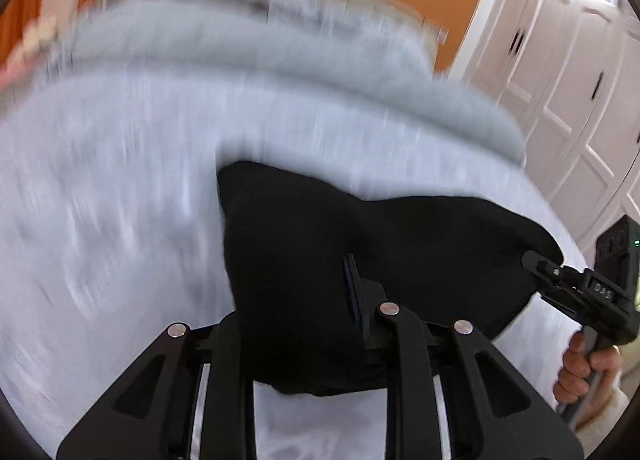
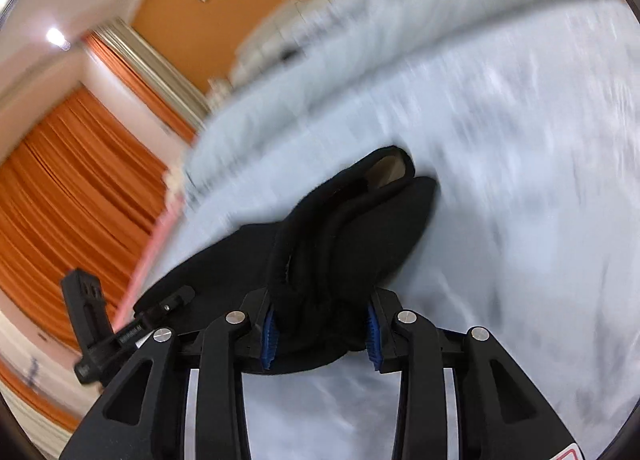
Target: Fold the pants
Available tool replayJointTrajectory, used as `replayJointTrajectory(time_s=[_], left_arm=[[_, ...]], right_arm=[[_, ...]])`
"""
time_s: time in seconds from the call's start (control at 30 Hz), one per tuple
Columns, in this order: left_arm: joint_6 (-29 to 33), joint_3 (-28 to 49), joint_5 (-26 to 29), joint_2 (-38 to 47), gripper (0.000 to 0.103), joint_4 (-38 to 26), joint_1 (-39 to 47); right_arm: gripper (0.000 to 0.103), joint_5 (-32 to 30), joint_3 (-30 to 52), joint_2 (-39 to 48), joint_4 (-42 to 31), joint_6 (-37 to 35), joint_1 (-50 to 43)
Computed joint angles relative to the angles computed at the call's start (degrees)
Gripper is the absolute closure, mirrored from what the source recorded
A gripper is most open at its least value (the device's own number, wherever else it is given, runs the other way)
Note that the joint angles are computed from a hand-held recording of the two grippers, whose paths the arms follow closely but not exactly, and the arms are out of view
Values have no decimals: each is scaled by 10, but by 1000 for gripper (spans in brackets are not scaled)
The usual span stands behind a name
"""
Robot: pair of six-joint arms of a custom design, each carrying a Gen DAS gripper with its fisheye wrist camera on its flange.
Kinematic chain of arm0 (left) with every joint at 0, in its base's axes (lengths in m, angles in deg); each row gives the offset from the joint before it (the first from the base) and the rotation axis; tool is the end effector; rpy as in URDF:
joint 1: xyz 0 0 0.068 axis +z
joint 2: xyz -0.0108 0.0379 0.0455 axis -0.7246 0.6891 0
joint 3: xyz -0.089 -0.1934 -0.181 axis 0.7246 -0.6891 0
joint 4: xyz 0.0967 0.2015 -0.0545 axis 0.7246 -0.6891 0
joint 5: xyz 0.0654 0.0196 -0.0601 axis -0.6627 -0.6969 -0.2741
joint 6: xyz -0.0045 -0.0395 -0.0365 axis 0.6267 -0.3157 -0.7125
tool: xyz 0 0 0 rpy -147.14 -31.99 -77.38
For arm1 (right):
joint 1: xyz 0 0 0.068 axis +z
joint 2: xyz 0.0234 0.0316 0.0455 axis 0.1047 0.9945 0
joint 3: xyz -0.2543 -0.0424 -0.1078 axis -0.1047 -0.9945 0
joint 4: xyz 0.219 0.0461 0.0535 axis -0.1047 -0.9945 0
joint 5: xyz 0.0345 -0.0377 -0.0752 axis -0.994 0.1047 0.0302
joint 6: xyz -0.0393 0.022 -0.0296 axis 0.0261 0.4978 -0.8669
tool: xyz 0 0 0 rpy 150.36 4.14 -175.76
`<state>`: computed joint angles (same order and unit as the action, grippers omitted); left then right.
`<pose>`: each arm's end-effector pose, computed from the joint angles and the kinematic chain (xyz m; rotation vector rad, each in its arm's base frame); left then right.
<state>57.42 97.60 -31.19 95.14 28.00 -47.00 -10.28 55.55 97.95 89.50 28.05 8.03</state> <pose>0.1515 -0.0082 0.2098 -0.1900 2.3343 -0.3557 0.2120 0.0305 0.1993 -0.0636 2.3177 0.9788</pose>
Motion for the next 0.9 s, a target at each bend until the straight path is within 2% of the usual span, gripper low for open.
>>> replayJointTrajectory(time_s=[0.07, 0.1, 0.13, 0.17, 0.23, 0.27, 0.33, 0.37, 0.4, 0.43, 0.47, 0.57, 0.63, 0.67, 0.7, 0.73, 0.77, 0.8, 0.83, 0.9], left_arm=[[7, -65, 37, -23, 53, 17, 48], [10, -70, 58, -36, 46, 1, 75], [17, -61, 92, -69, 46, -48, 125], [27, -38, 95, -98, 46, -103, 146], [36, 31, 55, -154, 48, -209, 160], [43, 84, 43, -174, 48, -252, 163], [2, 167, -21, -166, 47, -277, 102], [-43, 217, -75, -130, 42, -277, 39], [-71, 250, -99, -94, 31, -272, 5], [-104, 278, -113, -45, 29, -254, -31], [-118, 281, -119, -20, 29, -232, -50], [-138, 295, -137, 128, 29, -166, -103], [-145, 271, -159, 186, 32, -126, -114], [-142, 254, -164, 220, 34, -100, -110], [-139, 234, -165, 240, 37, -76, -102], [-133, 209, -166, 252, 35, -45, -91], [-109, 176, -162, 259, 34, 2, -77], [-92, 159, -166, 259, 31, 29, -75], [-84, 149, -185, 252, 31, 39, -87], [-92, 164, -216, 236, 37, 9, -113]], right_arm=[[58, -12, -53, 24, 26, -38, -22], [53, -69, -56, 28, 6, -51, -67], [49, -75, -43, 9, -46, -67, -91], [47, -63, -29, -18, -95, -81, -111], [76, -33, -5, -113, -178, -98, -155], [94, -18, 18, -146, -210, -103, -156], [97, 16, 82, -166, -245, -72, -113], [97, 31, 109, -155, -236, -38, -74], [98, 37, 123, -137, -214, -14, -46], [98, 56, 137, -107, -172, 25, 4], [98, 85, 147, -71, -125, 54, 51], [98, 139, 173, 39, -48, 88, 123], [99, 170, 177, 109, -1, 98, 139], [103, 192, 181, 143, 7, 93, 136], [103, 212, 187, 186, 10, 84, 121], [103, 193, 186, 211, 27, 82, 101], [103, 142, 156, 230, 87, 100, 65], [103, 103, 145, 239, 113, 118, 43], [103, 82, 144, 241, 111, 119, 32], [103, 125, 140, 191, 67, 97, 41]])
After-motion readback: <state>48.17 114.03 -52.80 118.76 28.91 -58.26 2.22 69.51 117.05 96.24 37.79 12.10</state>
